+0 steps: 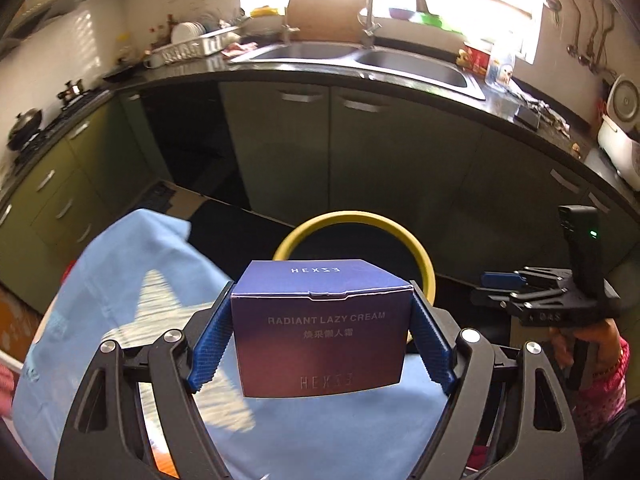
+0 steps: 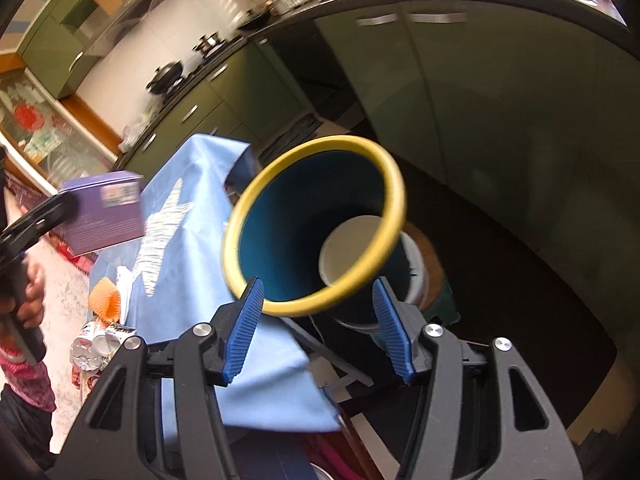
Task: Collect trash
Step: 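Carry the purple box over the bin and open the left tool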
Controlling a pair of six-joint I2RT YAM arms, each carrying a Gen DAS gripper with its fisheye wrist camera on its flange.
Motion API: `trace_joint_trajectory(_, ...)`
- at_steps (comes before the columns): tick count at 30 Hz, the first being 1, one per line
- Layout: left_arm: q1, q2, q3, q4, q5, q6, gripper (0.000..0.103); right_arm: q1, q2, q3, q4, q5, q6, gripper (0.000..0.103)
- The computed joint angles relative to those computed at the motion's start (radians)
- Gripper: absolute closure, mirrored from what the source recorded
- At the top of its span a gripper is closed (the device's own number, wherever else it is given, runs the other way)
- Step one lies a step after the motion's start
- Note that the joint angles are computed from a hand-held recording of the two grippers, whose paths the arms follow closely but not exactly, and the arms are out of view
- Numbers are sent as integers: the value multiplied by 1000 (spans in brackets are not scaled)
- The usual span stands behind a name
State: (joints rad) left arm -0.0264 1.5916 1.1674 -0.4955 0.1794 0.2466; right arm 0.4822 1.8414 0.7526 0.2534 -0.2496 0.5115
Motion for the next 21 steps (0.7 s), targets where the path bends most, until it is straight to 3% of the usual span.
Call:
trace_joint_trajectory(6,-133,284,184,19,-61,-71,23,-99,29,-76,91,-70,2,45)
trace_joint_trajectory(10,-172,384,263,20,-91,-106,22,-122,52,-94,133,-101,6,45)
trace_joint_trajectory(12,-175,369,250,34,-83,-122,13,-121,58,-98,143,-106,5,44)
trace_joint_trajectory(15,-159,290,178,68,-81,-119,8,-115,52,-99,135,-86,-9,44)
trace_joint_trajectory(18,-128,193,110,74,-62,-119,7,-90,41,-89,117,-50,-12,43)
trace_joint_trajectory(21,-60,44,9,77,23,-139,7,-54,27,-86,112,-28,-13,42)
